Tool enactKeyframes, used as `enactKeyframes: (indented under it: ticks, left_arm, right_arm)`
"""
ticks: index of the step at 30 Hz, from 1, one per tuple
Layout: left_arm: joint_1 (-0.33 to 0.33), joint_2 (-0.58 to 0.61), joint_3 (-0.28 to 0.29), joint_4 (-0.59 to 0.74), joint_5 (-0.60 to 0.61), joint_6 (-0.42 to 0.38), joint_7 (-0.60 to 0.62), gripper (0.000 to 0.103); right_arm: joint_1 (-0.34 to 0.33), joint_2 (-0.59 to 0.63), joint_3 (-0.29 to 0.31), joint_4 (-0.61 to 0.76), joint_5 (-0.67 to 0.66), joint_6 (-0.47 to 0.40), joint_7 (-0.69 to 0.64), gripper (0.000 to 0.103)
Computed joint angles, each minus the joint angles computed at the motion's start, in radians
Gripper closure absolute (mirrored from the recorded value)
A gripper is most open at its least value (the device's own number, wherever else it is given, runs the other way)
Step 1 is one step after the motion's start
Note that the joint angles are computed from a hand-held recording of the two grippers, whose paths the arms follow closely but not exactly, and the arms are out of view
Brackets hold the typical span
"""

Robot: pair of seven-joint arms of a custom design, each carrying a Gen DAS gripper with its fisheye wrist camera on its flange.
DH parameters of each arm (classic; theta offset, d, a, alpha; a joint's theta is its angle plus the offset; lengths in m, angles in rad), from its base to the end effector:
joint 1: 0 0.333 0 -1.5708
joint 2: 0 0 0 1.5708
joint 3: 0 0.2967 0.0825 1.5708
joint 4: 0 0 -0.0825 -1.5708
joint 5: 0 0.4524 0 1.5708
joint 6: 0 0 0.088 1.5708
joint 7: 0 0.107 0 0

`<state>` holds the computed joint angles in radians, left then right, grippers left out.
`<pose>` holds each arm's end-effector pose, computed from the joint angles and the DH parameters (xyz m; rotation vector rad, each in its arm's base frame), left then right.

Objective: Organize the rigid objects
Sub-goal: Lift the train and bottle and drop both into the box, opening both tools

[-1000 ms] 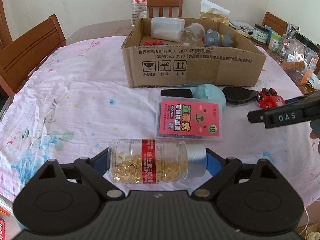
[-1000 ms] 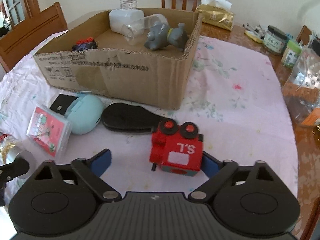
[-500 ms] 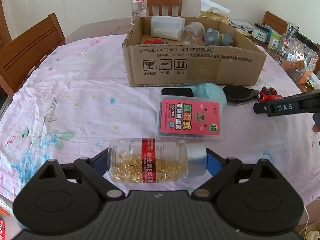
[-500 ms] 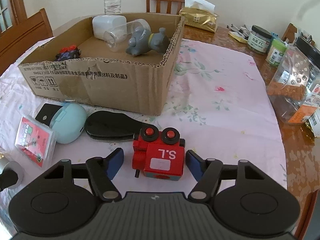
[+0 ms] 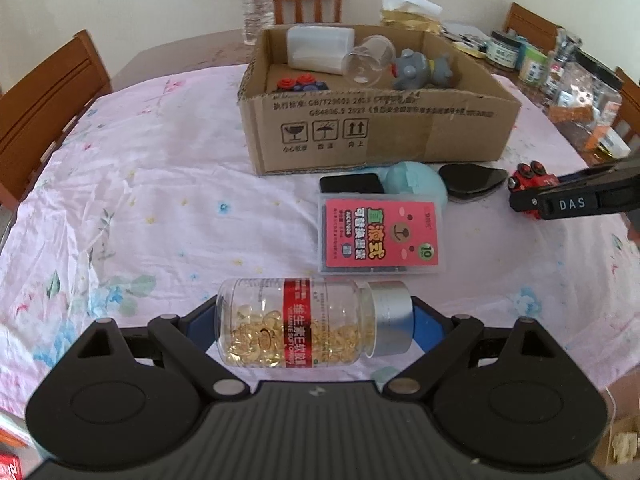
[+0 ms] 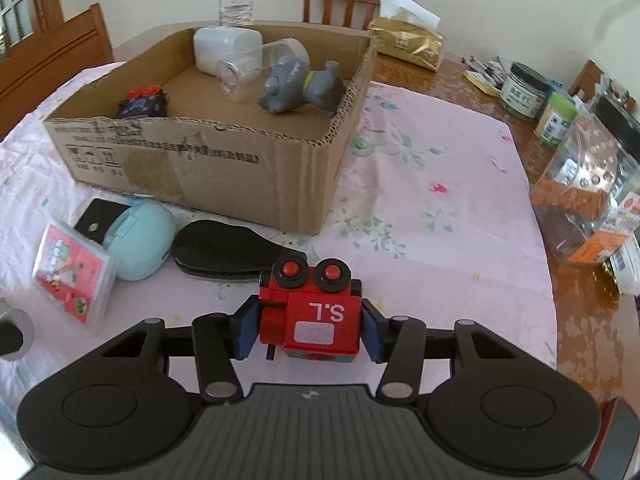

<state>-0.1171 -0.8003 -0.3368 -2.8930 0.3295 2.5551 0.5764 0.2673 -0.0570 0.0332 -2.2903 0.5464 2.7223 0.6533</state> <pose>0.3748 -0.1551 0.3737 -2.1197 1.4884 -0.4632 0.5764 0.1586 0.3634 -2.3983 1.0135 -0.3569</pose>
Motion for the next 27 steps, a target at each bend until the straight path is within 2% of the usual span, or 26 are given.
enactKeyframes:
  ticks: [5,11,17,27]
  left_arm:
    - [-0.040,-0.058,0.084,-0.005,-0.039,-0.029,0.146,0.010]
    - [-0.051,-0.106,0.152,0.015,-0.109,-0.054,0.350,0.010]
    - [-0.007,-0.105,0.147,0.046,-0.138,-0.025,0.467,0.010]
    - [0.060,-0.046,0.152,0.102,-0.153,0.034,0.577,0.010]
  right_arm:
    - [0.002,-0.052,-0.017,0.007,0.021,-0.073,-0.080,0.047]
    - [0.012,-0.103,-0.045,0.060,0.089,-0.176,-0.166,0.047]
    - [0.034,-0.080,-0.036,0.138,0.168,-0.186,-0.223,0.047]
    - [0.031,0.076,0.030,0.298,0.160,-0.146,-0.147,0.047]
